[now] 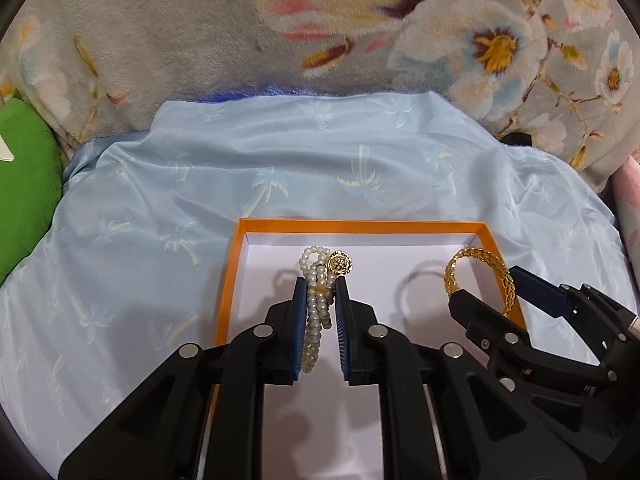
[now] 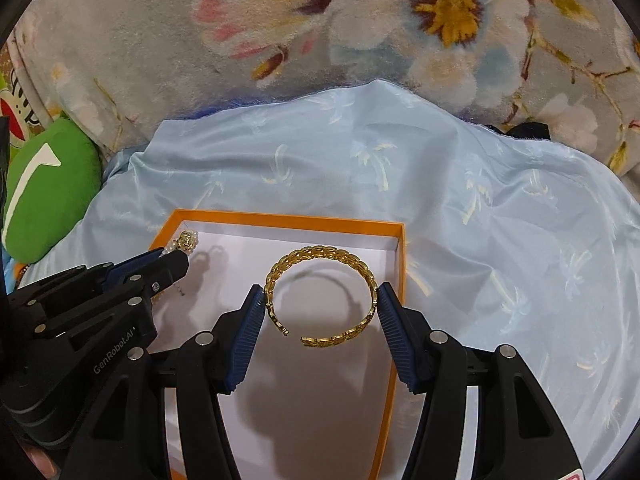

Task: Organize jewelry
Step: 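Lift and carry the pearl bracelet and gold bangle over the orange box, then open the left tool over the box while the right tool releases the bangle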

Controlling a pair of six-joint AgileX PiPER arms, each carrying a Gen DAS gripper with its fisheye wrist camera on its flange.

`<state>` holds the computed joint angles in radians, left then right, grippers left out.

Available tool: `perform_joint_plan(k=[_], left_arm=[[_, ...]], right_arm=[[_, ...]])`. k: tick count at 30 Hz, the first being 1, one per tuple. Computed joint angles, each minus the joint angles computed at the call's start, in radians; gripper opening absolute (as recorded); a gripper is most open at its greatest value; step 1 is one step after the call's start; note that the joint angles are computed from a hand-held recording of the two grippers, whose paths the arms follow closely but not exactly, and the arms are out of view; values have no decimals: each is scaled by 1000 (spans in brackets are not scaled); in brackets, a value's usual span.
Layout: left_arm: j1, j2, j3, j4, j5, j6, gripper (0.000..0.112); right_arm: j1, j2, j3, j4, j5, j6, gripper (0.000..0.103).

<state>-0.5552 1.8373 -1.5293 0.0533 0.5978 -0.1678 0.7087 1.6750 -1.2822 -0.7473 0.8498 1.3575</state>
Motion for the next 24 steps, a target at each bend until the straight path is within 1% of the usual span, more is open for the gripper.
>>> perform_joint_plan(k=[6,8,10,11,14,16,18,20,21,24], left_arm=[[3,42,-25,-14,0,16,13],[9,49,-28,-36,-6,30,14],[23,50,-22,-90,-15,60,16],[28,51,-22,-108,-16,71,18],[32,46,-17,-90,-20,45,30],[38,24,1,-89,-24,37,31],[53,-34,51,-109,-37,51,31],[70,-129,138,-129,-64,81,32],[77,-189,194,-120,-72,80,35],[114,-379,376,-148,-81,136,37]], right_arm=[[-36,24,-16,44,-21,-61,57],[-44,22,-11,53,-33,-71,58],[-43,18,-7,41,-37,-62,58],[-39,16,-8,28,-33,-54,58],[-30,8,-2,6,-22,-36,58],[-12,-18,15,-16,-2,-6,58],[23,-69,53,-46,22,37,58],[102,-145,113,-85,74,119,58],[141,-176,138,-94,100,153,58],[343,-274,233,-115,229,324,58]])
